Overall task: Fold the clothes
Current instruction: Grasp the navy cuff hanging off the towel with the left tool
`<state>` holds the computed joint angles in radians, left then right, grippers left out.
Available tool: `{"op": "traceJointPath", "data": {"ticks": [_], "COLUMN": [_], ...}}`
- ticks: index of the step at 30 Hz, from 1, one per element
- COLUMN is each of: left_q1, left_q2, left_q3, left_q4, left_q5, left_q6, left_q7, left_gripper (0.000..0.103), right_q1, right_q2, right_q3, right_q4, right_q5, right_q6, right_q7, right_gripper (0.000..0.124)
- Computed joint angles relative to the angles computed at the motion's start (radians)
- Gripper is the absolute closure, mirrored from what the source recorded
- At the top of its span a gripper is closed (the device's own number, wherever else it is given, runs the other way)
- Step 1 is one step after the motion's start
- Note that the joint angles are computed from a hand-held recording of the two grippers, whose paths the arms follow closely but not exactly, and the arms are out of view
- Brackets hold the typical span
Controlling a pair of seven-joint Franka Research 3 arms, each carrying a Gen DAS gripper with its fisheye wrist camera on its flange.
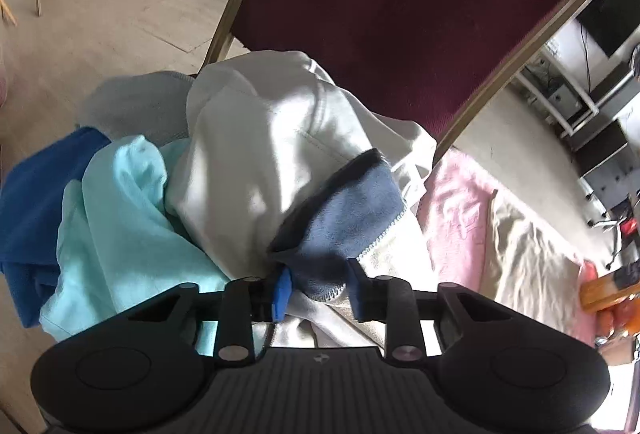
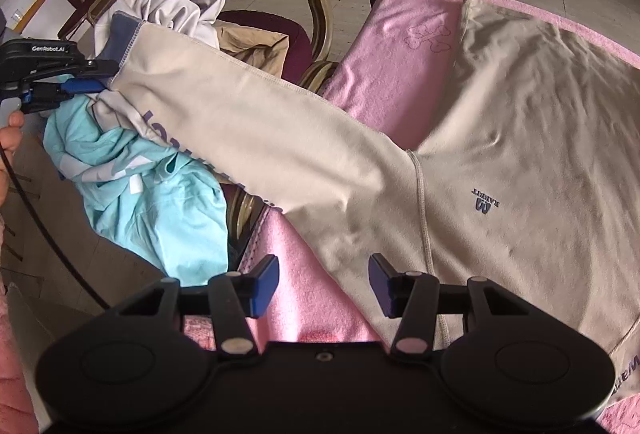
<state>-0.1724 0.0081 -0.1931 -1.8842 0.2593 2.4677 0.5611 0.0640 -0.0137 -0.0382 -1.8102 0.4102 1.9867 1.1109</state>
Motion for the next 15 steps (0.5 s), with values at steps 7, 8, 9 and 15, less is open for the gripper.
{"op": "traceJointPath", "data": {"ticks": [7, 8, 9, 15], "left_q1": [-0.013, -0.015, -0.018, -0.055], "left_q2": [0.002, -0.003, -0.009, -0.023], "left_q3": [-0.007, -0.008, -0.010, -0.046], "left_q4": [0.026, 0.024, 0.022, 0.072], "left_q5": [0.060, 0.073, 0.087, 0.234], "left_q6": [-0.048, -0.051, -0.055, -0.148], "left_q7": [-0.041, -0.053, -0.066, -0.135], "left_gripper": [0.096, 0.096, 0.097, 0.097], "right_q1": [-0.017, -0.019, -0.022, -0.046], "right_q2": [-0.013, -0.014, -0.015, -0.033], "right_q3": [-0.014, -0.016, -0.018, -0.036], "right_q4": [-0.008, -0.009, -0.009, -0.026], "right_q5": [0.020, 0.024, 0.029, 0.088], "right_q6": [-0.003, -0.002, -0.001, -0.010], "right_q7": [-0.007, -0.007, -0.006, -0.027], "right_gripper": [0.076, 0.076, 0.076, 0.076]}}
